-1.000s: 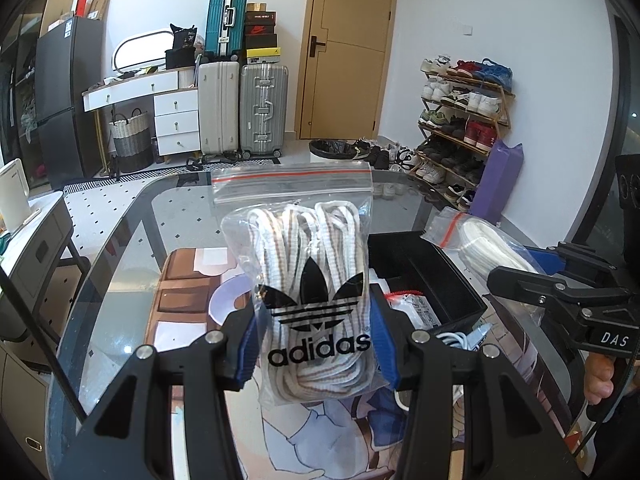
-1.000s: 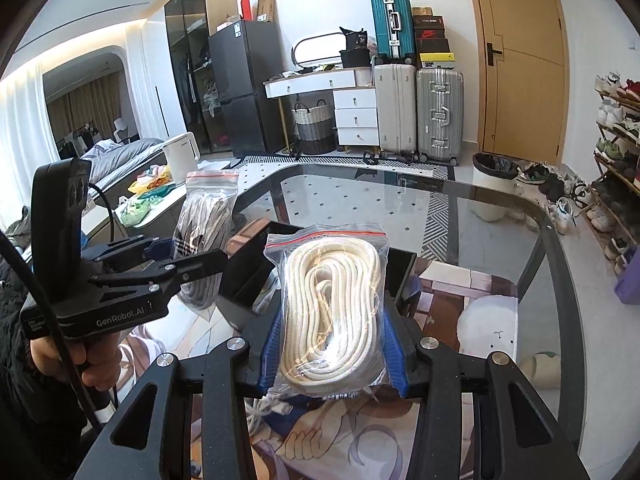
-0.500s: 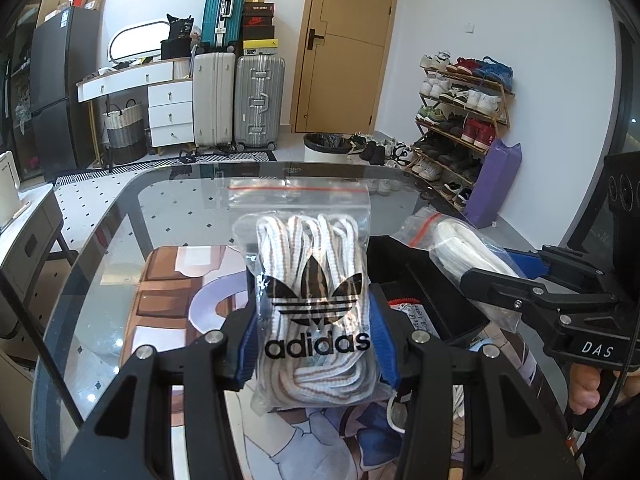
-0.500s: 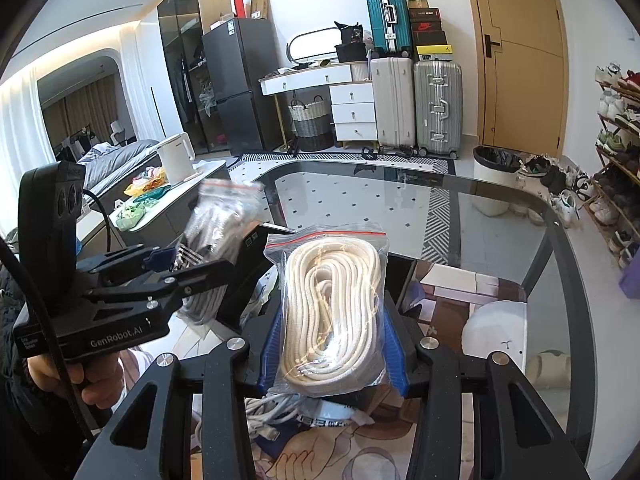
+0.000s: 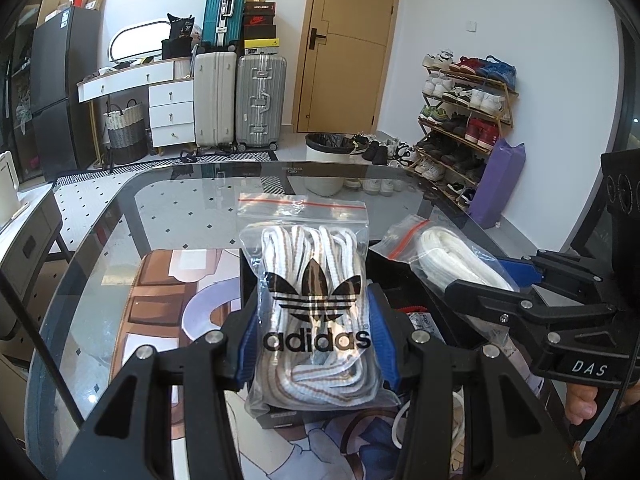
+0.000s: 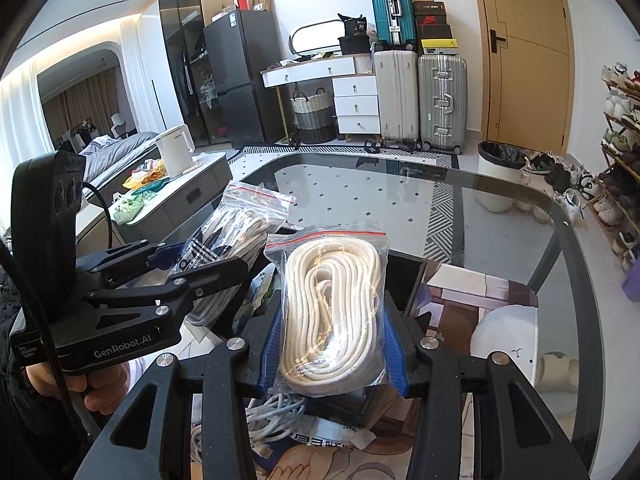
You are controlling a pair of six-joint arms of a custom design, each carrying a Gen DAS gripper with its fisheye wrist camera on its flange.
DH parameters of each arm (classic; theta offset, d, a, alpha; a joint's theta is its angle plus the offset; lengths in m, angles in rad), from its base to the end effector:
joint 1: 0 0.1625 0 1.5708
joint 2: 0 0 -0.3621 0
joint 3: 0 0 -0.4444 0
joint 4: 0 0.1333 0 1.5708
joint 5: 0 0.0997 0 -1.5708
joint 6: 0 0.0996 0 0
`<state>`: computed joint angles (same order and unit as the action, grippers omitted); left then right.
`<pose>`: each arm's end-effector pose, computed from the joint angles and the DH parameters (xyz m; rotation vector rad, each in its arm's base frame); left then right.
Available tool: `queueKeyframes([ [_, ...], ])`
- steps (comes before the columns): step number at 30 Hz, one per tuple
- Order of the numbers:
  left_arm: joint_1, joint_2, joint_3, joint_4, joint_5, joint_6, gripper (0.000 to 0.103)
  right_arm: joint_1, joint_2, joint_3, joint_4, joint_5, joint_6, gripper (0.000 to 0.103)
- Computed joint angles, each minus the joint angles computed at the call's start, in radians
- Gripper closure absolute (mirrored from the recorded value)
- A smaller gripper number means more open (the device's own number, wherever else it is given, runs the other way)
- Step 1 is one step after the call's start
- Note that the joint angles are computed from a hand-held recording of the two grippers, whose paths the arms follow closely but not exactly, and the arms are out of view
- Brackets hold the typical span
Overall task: Organize soft objects
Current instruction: 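Open both tools to drop the adidas bag and rope bag into the box, then move the left tool to the coiled white cable and close on it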
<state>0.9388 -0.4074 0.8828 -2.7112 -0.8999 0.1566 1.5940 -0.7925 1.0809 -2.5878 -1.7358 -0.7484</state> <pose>-0.3471 -0.8045 0.1027 0.6705 2.3809 -1.0258 0.1359 -0.8171 0.2870 0.9045 -2.4453 0.8526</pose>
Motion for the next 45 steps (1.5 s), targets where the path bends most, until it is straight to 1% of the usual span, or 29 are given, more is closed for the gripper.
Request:
queueKeyframes([
  [6,0.005,0.025,-0.037,0.030,0.009,-0.007,0.056,-0.005,0.028,-0.026,-0.001,0.001,0.006,0.059],
  [8,0.006,0.025,-0.037,0.041,0.006,-0.007,0.054,-0.006,0.029,-0.019,-0.014,0.007,-0.012,0.051],
  [9,0.005,0.024,-0.035,0.046,0.007,-0.005,0.053,-0.006,0.026,-0.010,-0.023,0.013,-0.025,0.041],
  [10,0.003,0.021,-0.030,0.049,0.011,0.000,0.049,-0.007,0.019,0.004,-0.040,0.021,-0.040,0.027],
  [11,0.003,0.019,-0.029,0.049,0.014,0.006,0.043,-0.005,0.006,0.029,-0.063,0.024,-0.051,0.019],
  [12,0.001,0.015,-0.021,0.044,0.016,0.013,0.041,-0.004,-0.003,0.046,-0.084,0.024,-0.062,0.019],
  [13,0.000,0.008,-0.011,0.043,0.013,0.021,0.036,-0.003,-0.010,0.057,-0.095,0.020,-0.068,0.019],
  [15,-0.008,0.000,0.004,0.043,0.032,0.034,0.025,-0.004,-0.022,0.072,-0.102,0.013,-0.068,0.016],
  [16,-0.012,-0.002,0.009,0.041,0.048,0.040,0.017,-0.004,-0.031,0.084,-0.113,0.010,-0.062,0.013],
  [17,-0.019,-0.008,0.027,0.016,0.062,0.059,0.014,-0.007,-0.040,0.096,-0.124,0.014,-0.055,0.009],
  [19,-0.026,-0.020,0.055,-0.012,0.074,0.084,0.011,-0.010,-0.058,0.120,-0.142,0.020,-0.043,0.005],
  [21,-0.033,-0.030,0.080,-0.035,0.097,0.101,0.006,-0.015,-0.080,0.146,-0.157,0.028,-0.028,0.002],
  [23,-0.037,-0.038,0.104,-0.073,0.113,0.122,0.000,-0.019,-0.097,0.163,-0.165,0.039,-0.017,0.001],
  [24,-0.039,-0.041,0.112,-0.084,0.118,0.129,0.000,-0.022,-0.110,0.181,-0.169,0.047,-0.013,0.001],
  [27,-0.041,-0.052,0.137,-0.104,0.129,0.134,0.000,-0.027,-0.132,0.208,-0.175,0.047,-0.021,0.001],
  [32,-0.040,-0.081,0.186,-0.123,0.132,0.110,0.000,-0.032,-0.171,0.266,-0.194,0.045,-0.043,0.001],
  [37,-0.041,-0.103,0.217,-0.128,0.134,0.094,0.000,-0.040,-0.190,0.296,-0.207,0.047,-0.059,0.001],
  [39,-0.041,-0.123,0.249,-0.138,0.126,0.085,0.000,-0.042,-0.193,0.300,-0.205,0.043,-0.059,0.001],
  [45,-0.040,-0.149,0.289,-0.144,0.129,0.065,0.000,-0.040,-0.193,0.300,-0.195,0.026,-0.064,0.001],
])
